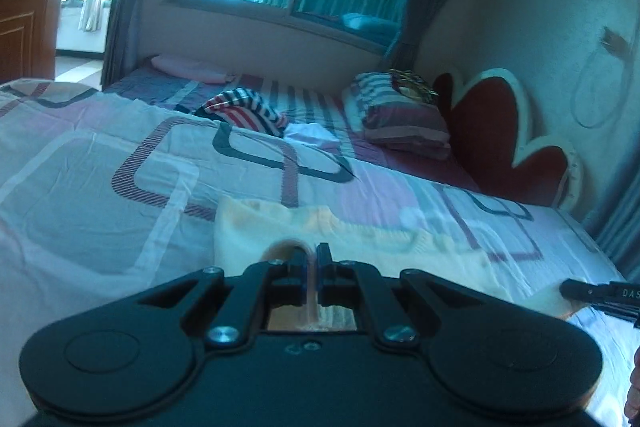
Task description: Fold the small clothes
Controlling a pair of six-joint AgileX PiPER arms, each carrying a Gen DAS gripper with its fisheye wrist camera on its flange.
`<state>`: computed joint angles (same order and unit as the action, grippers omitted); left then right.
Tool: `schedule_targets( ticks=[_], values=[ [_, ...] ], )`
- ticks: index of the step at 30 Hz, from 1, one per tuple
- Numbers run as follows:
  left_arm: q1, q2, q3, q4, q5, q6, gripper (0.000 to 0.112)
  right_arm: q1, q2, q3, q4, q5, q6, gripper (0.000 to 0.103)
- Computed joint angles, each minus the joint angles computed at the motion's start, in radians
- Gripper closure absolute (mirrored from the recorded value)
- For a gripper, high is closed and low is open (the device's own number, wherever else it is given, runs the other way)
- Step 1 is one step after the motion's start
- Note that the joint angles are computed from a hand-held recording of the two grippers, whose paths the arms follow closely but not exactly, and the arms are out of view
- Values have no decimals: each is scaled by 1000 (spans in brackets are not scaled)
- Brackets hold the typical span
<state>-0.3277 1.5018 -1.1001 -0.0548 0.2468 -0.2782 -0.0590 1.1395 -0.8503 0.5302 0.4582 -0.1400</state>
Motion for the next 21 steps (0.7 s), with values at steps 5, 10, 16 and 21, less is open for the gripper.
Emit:
schedule_targets(
  ticks=[5,10,16,21],
  values=[
    [16,182,-174,74,36,-102,109,-70,233,-113,201,-23,-197,94],
    [18,343,-352,149,103,-173,109,-99,429,-259,273,0,-219,94],
    [23,509,-577,165,248,-166,101,-80,618,-443,140,48,-78,94],
    [17,540,-623,327,256,-316,54,-74,673,-487,60,16,-1,52]
  ],
)
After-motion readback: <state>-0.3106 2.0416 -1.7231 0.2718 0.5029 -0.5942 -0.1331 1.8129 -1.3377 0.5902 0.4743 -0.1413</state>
